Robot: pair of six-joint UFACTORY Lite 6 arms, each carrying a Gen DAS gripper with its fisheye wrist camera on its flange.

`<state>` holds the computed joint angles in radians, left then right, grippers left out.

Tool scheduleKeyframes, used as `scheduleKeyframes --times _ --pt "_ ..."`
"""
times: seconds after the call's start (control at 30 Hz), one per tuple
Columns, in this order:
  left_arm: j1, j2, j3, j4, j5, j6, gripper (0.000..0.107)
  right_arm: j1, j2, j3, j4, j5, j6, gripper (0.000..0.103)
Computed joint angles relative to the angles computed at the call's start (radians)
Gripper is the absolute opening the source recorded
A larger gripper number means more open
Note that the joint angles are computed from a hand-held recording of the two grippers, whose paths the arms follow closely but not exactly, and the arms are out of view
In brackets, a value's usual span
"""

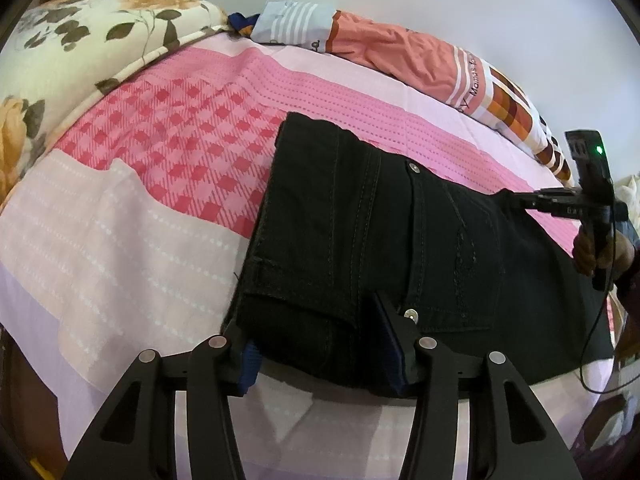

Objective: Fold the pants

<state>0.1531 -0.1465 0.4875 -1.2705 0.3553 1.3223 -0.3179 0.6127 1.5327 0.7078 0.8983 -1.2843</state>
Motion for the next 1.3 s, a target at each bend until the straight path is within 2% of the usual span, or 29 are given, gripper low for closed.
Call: scheduleKeyframes --times 0.07,0.2,0.33,0.47,0.63,0.73,0.77,0.8,0.83,0.9,0.97,1.03,1.1,1.2,1.3 --pt "0.009 0.005 0.002 -0.062 -0.008 0.051 0.051 0.000 -0.040 -0.041 0.015 -0.051 0.013 0.006" --pt "0.028 0.100 0.083 -0.039 0.015 -0.003 0.050 -0.029 -0.049 -0.062 0.095 -0.087 0.007 0.004" --pt "0.051 0.111 0.099 -0.071 -0.005 0.008 0.047 -0.052 -0.014 -0.085 0.193 -0.099 -0.016 0.004" --pt "0.101 0.172 0.121 -0.076 0.037 0.028 0.047 -0.071 -0.008 -0.101 0.270 -0.089 -0.034 0.004" --pt "0.041 0.155 0.104 -0.166 -0.041 0.163 0.047 -0.081 0.022 -0.097 0.322 -0.092 -0.058 0.005" --pt "0.046 0.201 0.129 -0.194 -0.039 0.202 0.048 -0.097 0.090 -0.007 0.288 -0.032 0.022 0.014" --pt "0.057 0.208 0.131 -0.203 -0.028 0.216 0.049 -0.118 0.144 0.066 0.267 0.023 0.089 0.031" --pt "0.069 0.212 0.133 -0.206 -0.017 0.221 0.051 -0.148 0.218 0.153 0.281 0.120 0.137 0.036" --pt "0.091 0.221 0.139 -0.201 0.010 0.225 0.053 -0.169 0.278 0.232 0.276 0.186 0.192 0.036" --pt "0.128 0.242 0.151 -0.202 0.053 0.233 0.060 -0.224 0.308 0.278 0.295 0.199 0.275 0.038" --pt "0.141 0.250 0.167 -0.163 0.065 0.186 0.065 -0.327 0.290 0.264 0.362 0.233 0.283 0.039" --pt "0.124 0.234 0.179 -0.088 0.030 0.114 0.074 -0.452 0.259 0.233 0.397 0.306 0.291 0.039" --pt "0.116 0.204 0.183 0.001 0.019 0.029 0.076 -0.612 0.197 0.165 0.402 0.380 0.264 0.039" --pt "0.104 0.149 0.172 0.087 -0.013 -0.061 0.077 -0.921 0.131 0.134 0.308 0.480 0.223 0.044" --pt "0.096 0.126 0.185 0.245 -0.042 -0.243 0.080 -1.209 0.206 0.285 0.187 0.545 0.221 0.050"
